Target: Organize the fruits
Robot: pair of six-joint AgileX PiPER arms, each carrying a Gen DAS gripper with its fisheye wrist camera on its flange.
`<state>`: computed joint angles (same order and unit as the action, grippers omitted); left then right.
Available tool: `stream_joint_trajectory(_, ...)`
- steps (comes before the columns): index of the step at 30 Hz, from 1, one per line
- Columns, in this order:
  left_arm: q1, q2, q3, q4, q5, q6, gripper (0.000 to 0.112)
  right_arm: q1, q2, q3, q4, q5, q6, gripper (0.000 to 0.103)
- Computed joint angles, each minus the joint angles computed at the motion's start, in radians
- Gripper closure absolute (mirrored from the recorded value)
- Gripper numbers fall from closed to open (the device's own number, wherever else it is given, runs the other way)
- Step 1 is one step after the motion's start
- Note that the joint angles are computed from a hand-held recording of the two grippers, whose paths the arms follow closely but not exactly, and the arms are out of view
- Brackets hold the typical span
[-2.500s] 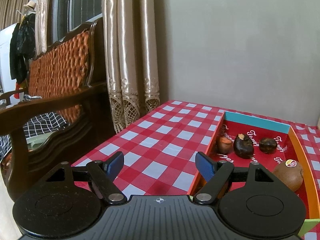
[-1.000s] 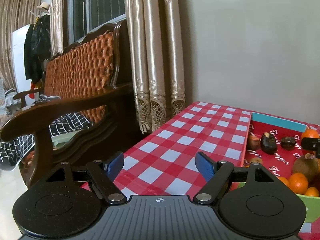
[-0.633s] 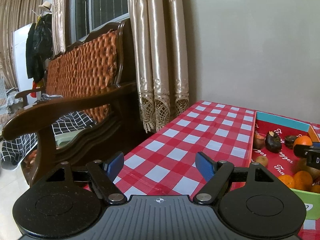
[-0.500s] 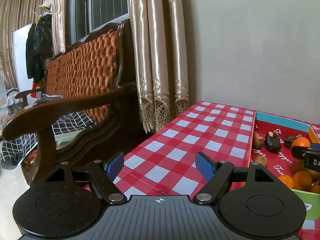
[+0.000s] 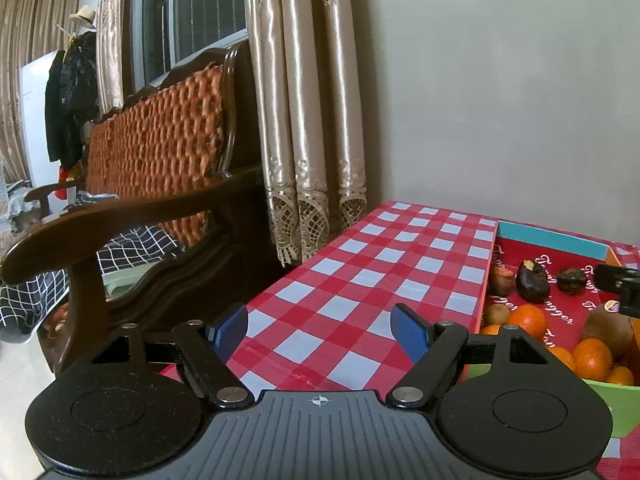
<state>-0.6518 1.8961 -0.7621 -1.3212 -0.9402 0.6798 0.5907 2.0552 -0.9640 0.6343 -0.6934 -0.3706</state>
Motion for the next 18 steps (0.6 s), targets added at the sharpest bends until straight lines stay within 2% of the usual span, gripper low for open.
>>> stream_joint_trajectory(11, -0.051, 0.002, -0.024, -0.013, -0.002, 0.003, 0.034, -0.095, -0.079, 0.148, -0.019, -0.070, 0.020, 0.020)
stream_joint_trajectory(14, -0.075, 0.008, -0.038, -0.023, -0.017, 0.003, 0.023, -0.127, -0.106, 0.195, -0.031, -0.088, 0.027, 0.019)
stream_joint_trajectory(18, -0.108, 0.016, -0.067, -0.029, -0.020, 0.013, 0.022, -0.166, -0.140, 0.258, -0.049, -0.112, 0.035, 0.017)
